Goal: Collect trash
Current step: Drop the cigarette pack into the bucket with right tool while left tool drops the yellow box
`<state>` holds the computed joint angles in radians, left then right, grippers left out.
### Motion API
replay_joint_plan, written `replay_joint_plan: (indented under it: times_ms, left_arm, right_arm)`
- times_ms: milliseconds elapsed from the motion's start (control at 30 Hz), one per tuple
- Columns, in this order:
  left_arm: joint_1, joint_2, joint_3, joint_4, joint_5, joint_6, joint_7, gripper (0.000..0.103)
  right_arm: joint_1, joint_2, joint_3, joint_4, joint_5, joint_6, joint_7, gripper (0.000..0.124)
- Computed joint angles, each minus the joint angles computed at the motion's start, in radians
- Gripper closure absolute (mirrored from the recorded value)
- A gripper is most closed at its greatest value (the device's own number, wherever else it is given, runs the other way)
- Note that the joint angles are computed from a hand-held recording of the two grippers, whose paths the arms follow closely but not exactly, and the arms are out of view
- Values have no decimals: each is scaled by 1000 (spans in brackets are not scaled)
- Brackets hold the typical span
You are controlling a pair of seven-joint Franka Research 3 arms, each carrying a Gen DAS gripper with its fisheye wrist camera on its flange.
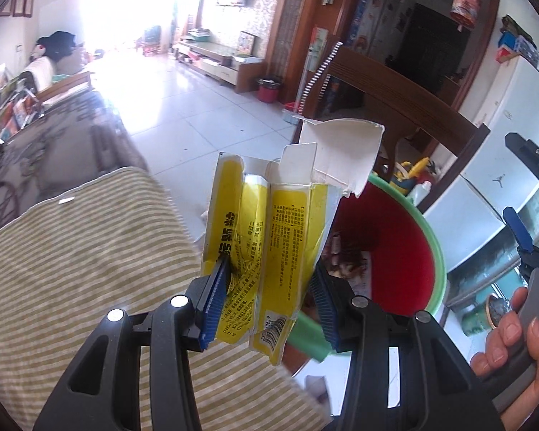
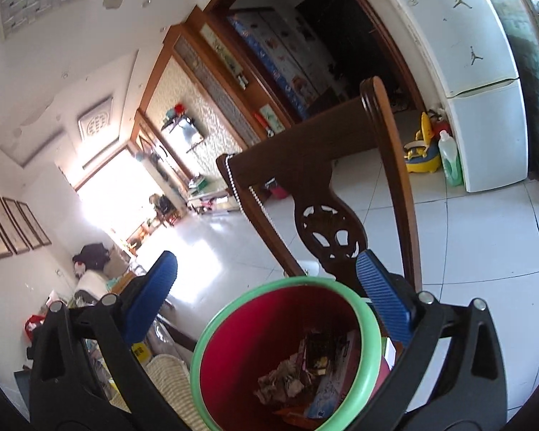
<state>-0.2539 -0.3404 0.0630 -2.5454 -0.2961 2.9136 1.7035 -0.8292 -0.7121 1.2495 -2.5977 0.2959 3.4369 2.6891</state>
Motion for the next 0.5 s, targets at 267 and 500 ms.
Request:
replay_joint_plan:
  times_ms: [267,500]
  left_arm:
    - [-66,85,1,86,-111,3,90,63]
    - [-55,110,-35,116,-194,5,161,62]
  right_arm:
    - [-30,-29,21,6,3,-10,37,26]
    - [-45,-100,37,14,-4,-37,97,26]
